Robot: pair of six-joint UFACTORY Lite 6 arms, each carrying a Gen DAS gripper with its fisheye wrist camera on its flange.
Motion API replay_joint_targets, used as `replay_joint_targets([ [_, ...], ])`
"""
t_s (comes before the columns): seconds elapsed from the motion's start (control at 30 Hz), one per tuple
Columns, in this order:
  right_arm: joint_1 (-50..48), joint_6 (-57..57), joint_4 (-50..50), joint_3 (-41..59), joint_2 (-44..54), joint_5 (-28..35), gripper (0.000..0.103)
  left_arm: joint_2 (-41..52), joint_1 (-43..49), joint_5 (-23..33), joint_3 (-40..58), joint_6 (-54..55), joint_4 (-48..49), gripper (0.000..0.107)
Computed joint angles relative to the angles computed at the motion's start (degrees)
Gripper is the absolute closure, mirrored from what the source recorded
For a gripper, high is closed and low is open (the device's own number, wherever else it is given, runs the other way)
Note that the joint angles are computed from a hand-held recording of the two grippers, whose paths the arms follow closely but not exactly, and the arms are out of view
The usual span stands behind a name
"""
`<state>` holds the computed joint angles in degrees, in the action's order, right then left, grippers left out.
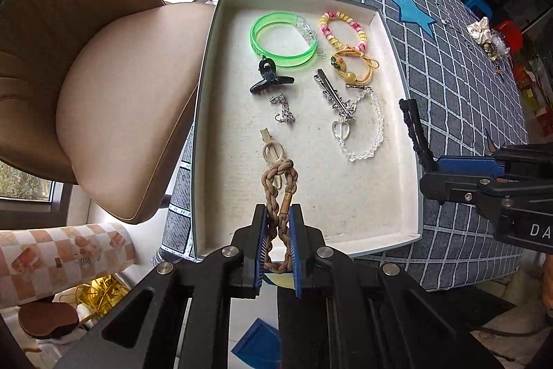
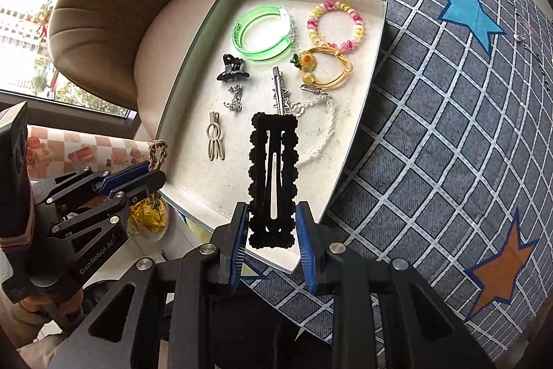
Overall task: Organize jewelry
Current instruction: 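Carry the braided bracelet and black clip over the white tray with both tools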
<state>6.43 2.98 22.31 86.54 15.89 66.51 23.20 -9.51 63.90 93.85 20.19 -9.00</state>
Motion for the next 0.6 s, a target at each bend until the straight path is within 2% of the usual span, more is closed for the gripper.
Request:
replay_joint_targets([
  [0.6,3.1,1.2,1.2,-0.2,6.2,-1.6,0.073,4.9,-1.1,-3.5,-1.0,0.1,-0.1,0.087],
])
